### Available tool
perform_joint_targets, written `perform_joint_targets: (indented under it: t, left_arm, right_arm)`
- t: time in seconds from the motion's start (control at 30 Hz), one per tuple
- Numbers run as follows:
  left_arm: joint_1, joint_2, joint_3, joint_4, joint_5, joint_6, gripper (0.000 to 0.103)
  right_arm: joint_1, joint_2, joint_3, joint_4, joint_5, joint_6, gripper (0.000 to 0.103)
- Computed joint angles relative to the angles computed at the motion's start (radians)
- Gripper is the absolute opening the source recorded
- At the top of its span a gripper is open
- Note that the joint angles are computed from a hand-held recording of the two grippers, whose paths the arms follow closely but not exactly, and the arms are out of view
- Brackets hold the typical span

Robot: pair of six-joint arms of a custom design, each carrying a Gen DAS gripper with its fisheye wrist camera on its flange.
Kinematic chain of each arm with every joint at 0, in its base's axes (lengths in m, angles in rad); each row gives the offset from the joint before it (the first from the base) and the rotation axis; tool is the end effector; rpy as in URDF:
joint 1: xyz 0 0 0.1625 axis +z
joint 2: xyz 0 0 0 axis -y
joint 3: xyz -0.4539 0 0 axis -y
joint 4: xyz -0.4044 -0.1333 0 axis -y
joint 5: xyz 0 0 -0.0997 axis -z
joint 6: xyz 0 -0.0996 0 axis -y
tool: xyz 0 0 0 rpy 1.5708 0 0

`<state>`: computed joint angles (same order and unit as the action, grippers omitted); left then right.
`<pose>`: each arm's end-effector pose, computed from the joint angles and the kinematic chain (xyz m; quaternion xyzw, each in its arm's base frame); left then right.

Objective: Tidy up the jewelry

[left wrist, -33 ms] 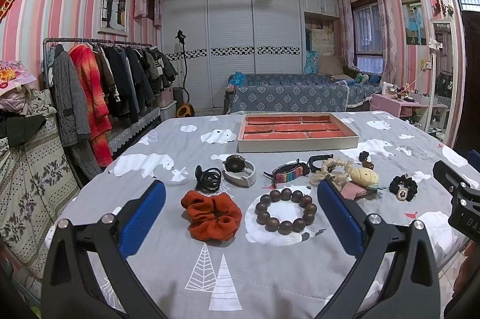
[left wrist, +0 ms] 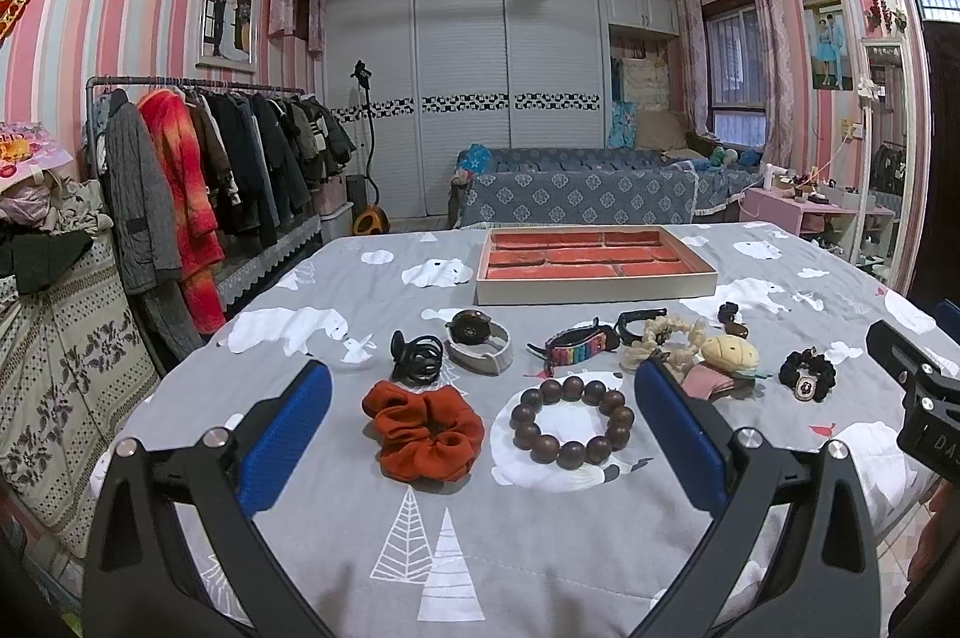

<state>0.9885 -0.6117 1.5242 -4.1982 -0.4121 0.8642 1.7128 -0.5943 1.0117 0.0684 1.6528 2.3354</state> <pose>-0.1667 -0.6615 0.2077 0.0521 0.6845 -0.5762 0.4436 0.2353 -0.7614 0.1182 0.3718 -0.7710 0.4762 0.2014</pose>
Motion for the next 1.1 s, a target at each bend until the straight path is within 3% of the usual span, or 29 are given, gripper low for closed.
perform_joint_targets:
  t: [0.53,0.93,1.1]
  left_arm:
    - [0.046,0.007,0.002,0.072,0.007,-0.073,0.099]
    - [0.09,-0.003,-0.004,0.188,0.01,-0.174,0.099]
    - [0.109,-0.017,0.004,0.259,-0.003,-0.233,0.099]
  right_arm:
    - [-0.018,0.041,-0.028,-0.032,0.016,-0.058,0.099]
    - [-0.012,0.098,-0.088,-0.095,0.105,-0.134,0.099]
    - [-0.018,0.152,-0.203,0.026,0.1,-0.102,0.099]
